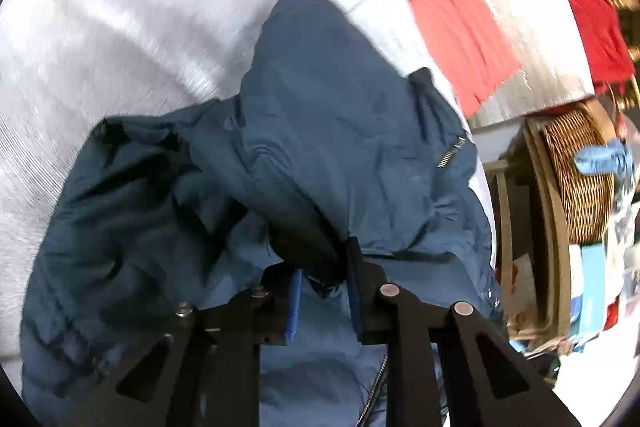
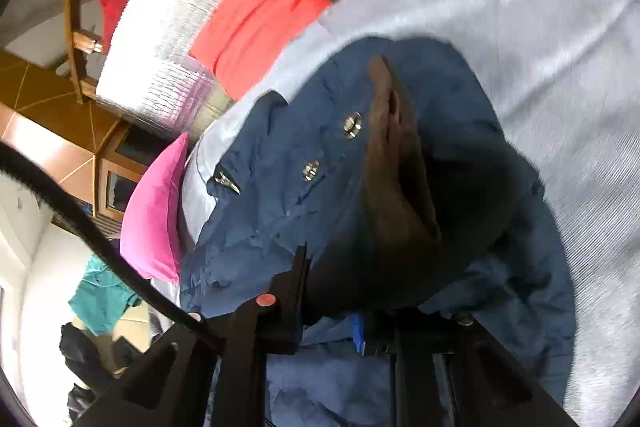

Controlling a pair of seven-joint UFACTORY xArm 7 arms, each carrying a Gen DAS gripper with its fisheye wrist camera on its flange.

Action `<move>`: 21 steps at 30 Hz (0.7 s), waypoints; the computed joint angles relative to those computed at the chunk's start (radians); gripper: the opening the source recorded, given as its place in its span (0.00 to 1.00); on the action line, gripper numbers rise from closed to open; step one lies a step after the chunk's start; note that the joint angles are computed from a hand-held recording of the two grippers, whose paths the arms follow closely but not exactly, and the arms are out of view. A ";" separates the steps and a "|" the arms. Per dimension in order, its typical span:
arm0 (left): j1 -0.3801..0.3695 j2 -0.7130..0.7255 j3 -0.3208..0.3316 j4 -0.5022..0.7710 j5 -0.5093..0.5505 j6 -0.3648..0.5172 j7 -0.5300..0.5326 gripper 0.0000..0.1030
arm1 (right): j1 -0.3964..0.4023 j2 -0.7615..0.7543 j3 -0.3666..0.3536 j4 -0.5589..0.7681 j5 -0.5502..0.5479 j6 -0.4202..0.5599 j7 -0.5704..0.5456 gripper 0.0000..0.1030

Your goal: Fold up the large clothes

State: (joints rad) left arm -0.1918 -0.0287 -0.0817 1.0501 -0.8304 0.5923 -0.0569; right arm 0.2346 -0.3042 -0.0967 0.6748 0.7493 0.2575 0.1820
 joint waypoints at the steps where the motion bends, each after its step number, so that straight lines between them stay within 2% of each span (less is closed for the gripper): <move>1: -0.004 -0.007 -0.006 -0.002 0.035 -0.013 -0.013 0.21 | -0.009 -0.005 0.006 -0.002 -0.016 -0.001 0.009 0.18; 4: -0.006 0.015 -0.007 0.017 0.126 0.006 -0.058 0.22 | -0.017 0.013 -0.003 0.005 -0.029 0.045 0.019 0.18; 6: 0.004 0.063 -0.003 0.054 0.146 0.059 -0.091 0.32 | -0.023 0.047 -0.008 0.030 -0.015 0.106 0.025 0.20; 8: 0.019 0.070 -0.005 0.058 0.103 0.078 -0.080 0.35 | -0.016 0.057 -0.029 0.036 0.086 0.133 -0.033 0.24; 11: 0.029 0.065 -0.006 0.068 0.125 0.088 -0.097 0.45 | -0.043 0.053 -0.026 0.050 0.151 0.180 -0.077 0.30; 13: 0.037 0.056 -0.003 0.061 0.090 0.089 -0.077 0.51 | -0.062 0.046 -0.007 0.046 0.158 0.180 -0.076 0.36; 17: 0.058 0.017 0.013 0.012 -0.084 0.051 0.013 0.53 | -0.068 0.025 -0.015 0.029 0.253 0.171 -0.103 0.36; 19: 0.057 0.019 0.017 0.004 -0.114 0.016 0.035 0.53 | -0.063 0.032 -0.032 0.022 0.351 0.167 -0.143 0.36; 21: 0.058 0.030 0.019 0.000 -0.098 0.018 0.036 0.51 | -0.067 0.047 -0.027 0.016 0.419 0.158 -0.175 0.36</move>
